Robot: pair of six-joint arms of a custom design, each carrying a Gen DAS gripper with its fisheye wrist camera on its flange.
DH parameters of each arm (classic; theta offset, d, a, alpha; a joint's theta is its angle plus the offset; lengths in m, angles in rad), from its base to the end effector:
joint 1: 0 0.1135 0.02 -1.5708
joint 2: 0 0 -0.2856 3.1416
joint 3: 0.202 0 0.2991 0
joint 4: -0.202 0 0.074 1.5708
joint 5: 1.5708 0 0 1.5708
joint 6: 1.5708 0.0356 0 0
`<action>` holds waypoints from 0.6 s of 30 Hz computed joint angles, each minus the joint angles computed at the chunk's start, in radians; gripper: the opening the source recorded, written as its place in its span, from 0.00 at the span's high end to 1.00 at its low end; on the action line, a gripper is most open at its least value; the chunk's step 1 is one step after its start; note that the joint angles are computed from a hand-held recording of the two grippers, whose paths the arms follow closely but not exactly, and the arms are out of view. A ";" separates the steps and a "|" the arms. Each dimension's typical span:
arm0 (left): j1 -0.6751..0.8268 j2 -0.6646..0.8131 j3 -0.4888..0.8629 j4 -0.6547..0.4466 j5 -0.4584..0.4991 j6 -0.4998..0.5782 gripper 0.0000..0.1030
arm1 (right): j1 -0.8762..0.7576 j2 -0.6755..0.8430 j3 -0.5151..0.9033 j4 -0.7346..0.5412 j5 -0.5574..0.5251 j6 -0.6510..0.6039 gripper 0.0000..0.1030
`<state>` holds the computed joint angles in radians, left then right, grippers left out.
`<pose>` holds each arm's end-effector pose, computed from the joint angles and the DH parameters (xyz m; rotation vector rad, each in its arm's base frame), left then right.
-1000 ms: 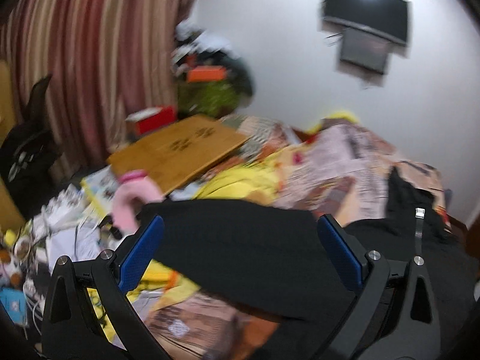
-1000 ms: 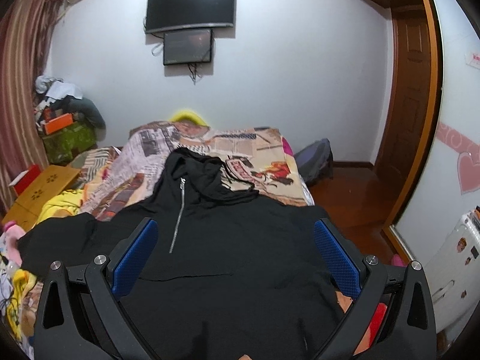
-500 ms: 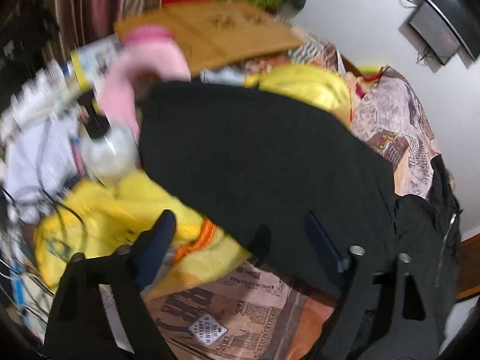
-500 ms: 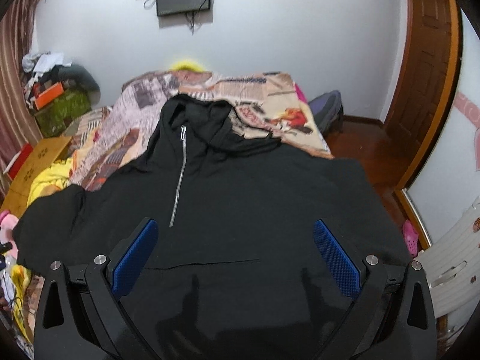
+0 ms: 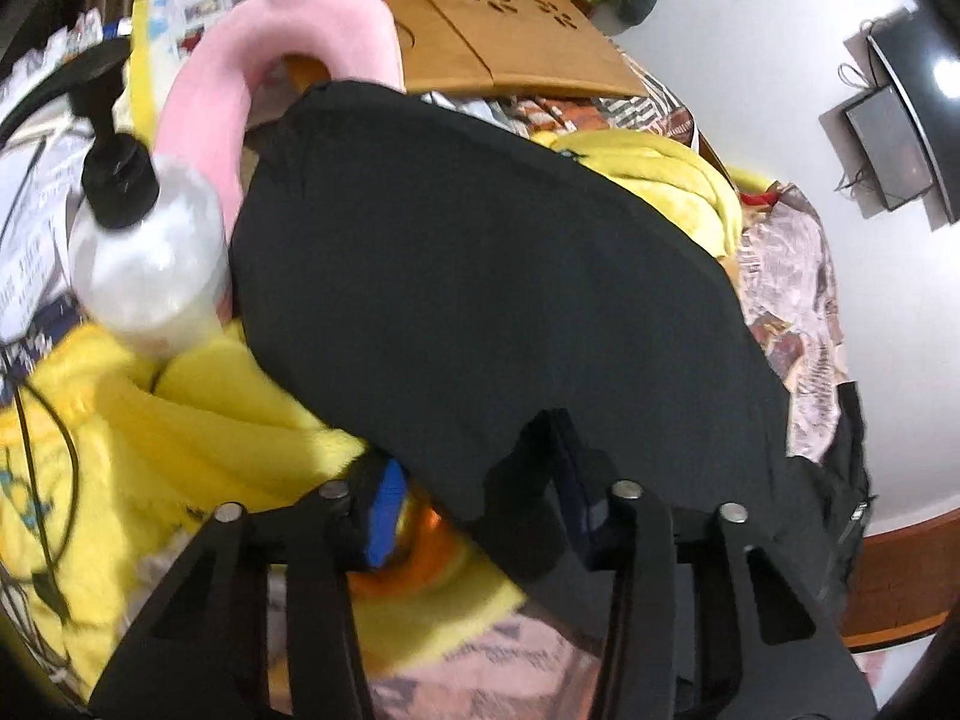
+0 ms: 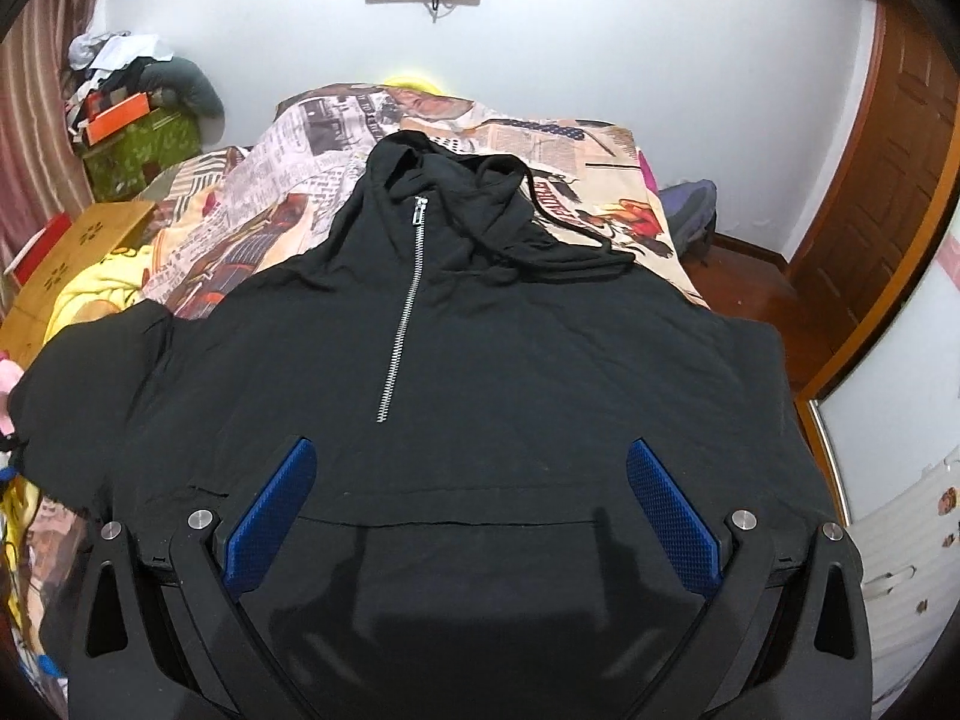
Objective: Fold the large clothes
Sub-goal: 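Grasp the hoodie sleeve nearest the left tool with the left tool, then fold the held sleeve across the hoodie body with the left tool, release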
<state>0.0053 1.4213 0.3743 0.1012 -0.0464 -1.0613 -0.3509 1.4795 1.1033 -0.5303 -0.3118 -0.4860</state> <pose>0.2401 0.0029 0.0833 -1.3154 2.1905 -0.3647 0.3372 -0.1118 0.2611 -0.2935 2.4001 0.0083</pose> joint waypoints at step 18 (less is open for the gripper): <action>-0.418 -0.190 0.437 -0.511 -0.582 0.154 0.91 | -0.076 -0.079 -0.015 -0.031 -0.086 -0.075 0.00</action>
